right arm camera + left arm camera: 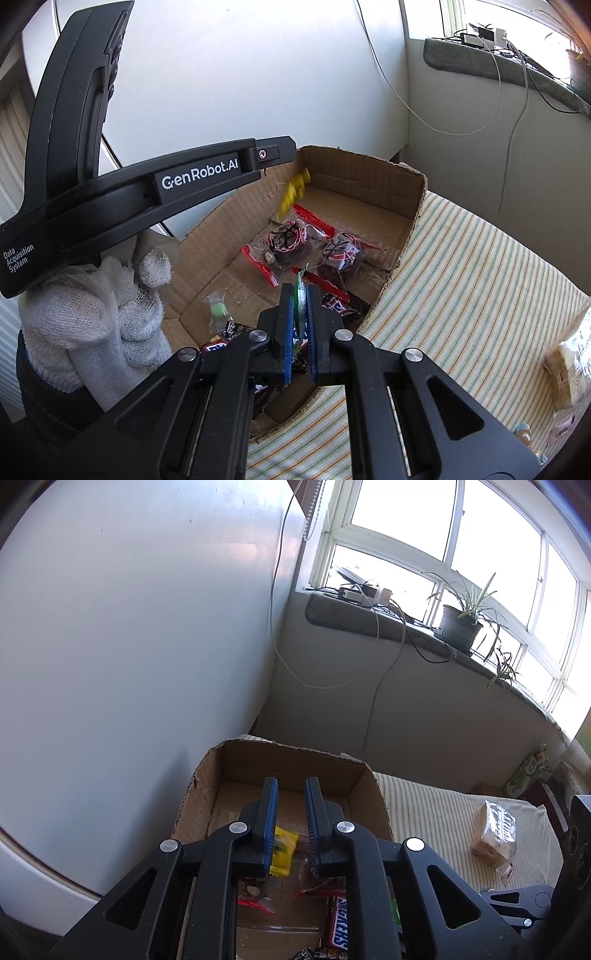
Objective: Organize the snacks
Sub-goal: 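Open both tools over the box and withdraw them toward the bed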
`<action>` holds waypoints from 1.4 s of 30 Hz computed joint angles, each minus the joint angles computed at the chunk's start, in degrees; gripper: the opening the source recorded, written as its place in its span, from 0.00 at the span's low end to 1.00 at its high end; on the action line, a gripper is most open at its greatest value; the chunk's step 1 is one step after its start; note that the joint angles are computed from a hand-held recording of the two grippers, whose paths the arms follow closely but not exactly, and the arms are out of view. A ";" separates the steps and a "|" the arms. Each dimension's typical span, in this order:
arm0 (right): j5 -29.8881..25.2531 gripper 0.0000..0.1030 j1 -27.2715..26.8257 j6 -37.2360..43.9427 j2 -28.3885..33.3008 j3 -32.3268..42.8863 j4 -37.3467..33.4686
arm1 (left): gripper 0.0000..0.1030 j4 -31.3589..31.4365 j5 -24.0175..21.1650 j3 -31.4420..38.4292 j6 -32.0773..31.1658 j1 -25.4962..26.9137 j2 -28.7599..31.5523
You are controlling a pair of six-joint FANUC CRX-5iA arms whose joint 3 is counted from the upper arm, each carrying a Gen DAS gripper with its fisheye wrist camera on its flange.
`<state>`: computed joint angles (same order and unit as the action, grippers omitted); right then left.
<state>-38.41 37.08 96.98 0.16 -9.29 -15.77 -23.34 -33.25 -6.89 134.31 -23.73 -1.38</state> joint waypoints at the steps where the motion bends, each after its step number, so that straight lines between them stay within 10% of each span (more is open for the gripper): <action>1: -0.05 0.06 0.07 0.02 -0.05 -0.03 0.04 | 0.15 -0.54 -0.35 0.21 0.37 -0.22 0.02; 6: 0.13 0.11 0.75 0.00 -0.44 -0.68 0.78 | 0.31 -3.40 -2.12 1.35 2.30 -1.31 0.29; 10: 2.80 0.58 1.80 -0.85 -2.38 -3.23 2.70 | 0.39 -4.99 -2.67 1.66 3.60 -1.81 0.12; 14: 4.02 0.71 2.31 -1.20 -3.87 -4.73 4.20 | 0.52 -7.08 -3.33 1.98 5.68 -2.54 -0.17; 25: 5.75 0.83 1.80 -4.94 -7.75 -8.35 8.59 | 0.70 -11.50 -5.43 3.72 8.91 -5.52 -0.05; 42: 7.55 0.83 -3.76 -13.81 -18.60 -18.89 19.93 | 0.71 -9.57 -0.58 4.26 3.44 -11.06 0.53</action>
